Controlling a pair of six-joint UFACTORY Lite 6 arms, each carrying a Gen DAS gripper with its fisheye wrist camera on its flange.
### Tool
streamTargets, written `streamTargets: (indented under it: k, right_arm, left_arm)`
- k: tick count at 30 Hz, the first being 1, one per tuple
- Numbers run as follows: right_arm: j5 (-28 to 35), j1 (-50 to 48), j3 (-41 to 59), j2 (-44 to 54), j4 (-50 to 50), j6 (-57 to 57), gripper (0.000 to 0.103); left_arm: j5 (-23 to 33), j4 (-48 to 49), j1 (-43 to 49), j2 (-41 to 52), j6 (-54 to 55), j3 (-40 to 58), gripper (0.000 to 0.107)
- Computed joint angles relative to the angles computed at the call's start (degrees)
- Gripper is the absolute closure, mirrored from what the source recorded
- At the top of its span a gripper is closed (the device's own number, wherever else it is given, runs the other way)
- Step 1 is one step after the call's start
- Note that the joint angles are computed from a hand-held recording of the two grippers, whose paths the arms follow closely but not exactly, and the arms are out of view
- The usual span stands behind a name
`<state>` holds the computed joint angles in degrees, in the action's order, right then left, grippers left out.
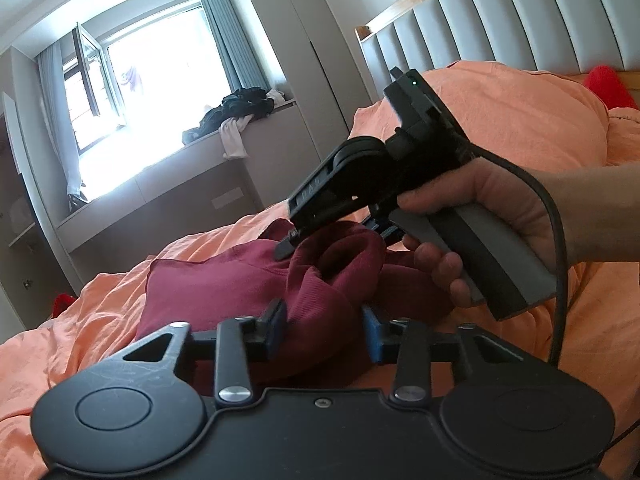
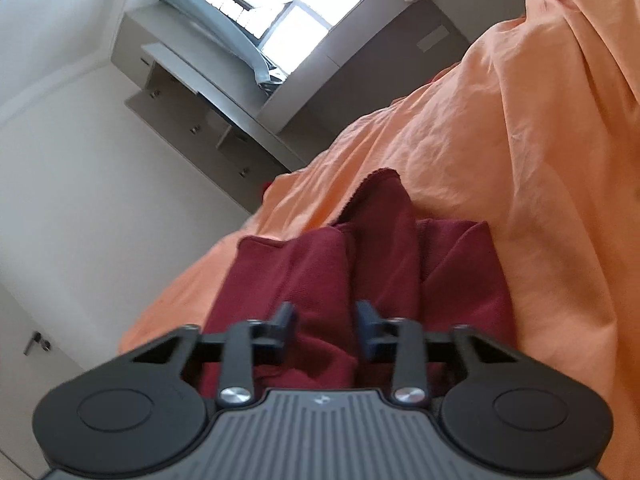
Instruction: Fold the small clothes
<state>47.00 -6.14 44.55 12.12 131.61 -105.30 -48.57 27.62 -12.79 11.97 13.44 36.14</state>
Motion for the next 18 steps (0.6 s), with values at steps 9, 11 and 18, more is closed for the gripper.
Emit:
streamTargets:
  k: [9, 11, 18]
  right_arm:
    - [-0.6, 2.27, -7.27, -12.68, 11.45, -16.19, 0.096]
    - [-1.28, 1.32, -8.15, -14.68, 11.18, -16.3, 0.096]
    - [-4.09, -3.03, -9.49, -15.92, 8.58, -13.21, 0.096]
  left_arm:
    - [-0.02, 0.14, -1.75, 0.07, -4.6, 1.28, 0.088]
    - [-0.22, -1.08, -3.09, 0.44, -4.86, 1.65, 0.088]
    - [3.23, -0.41, -5.78, 2.67, -8.89, 4.95, 0.089]
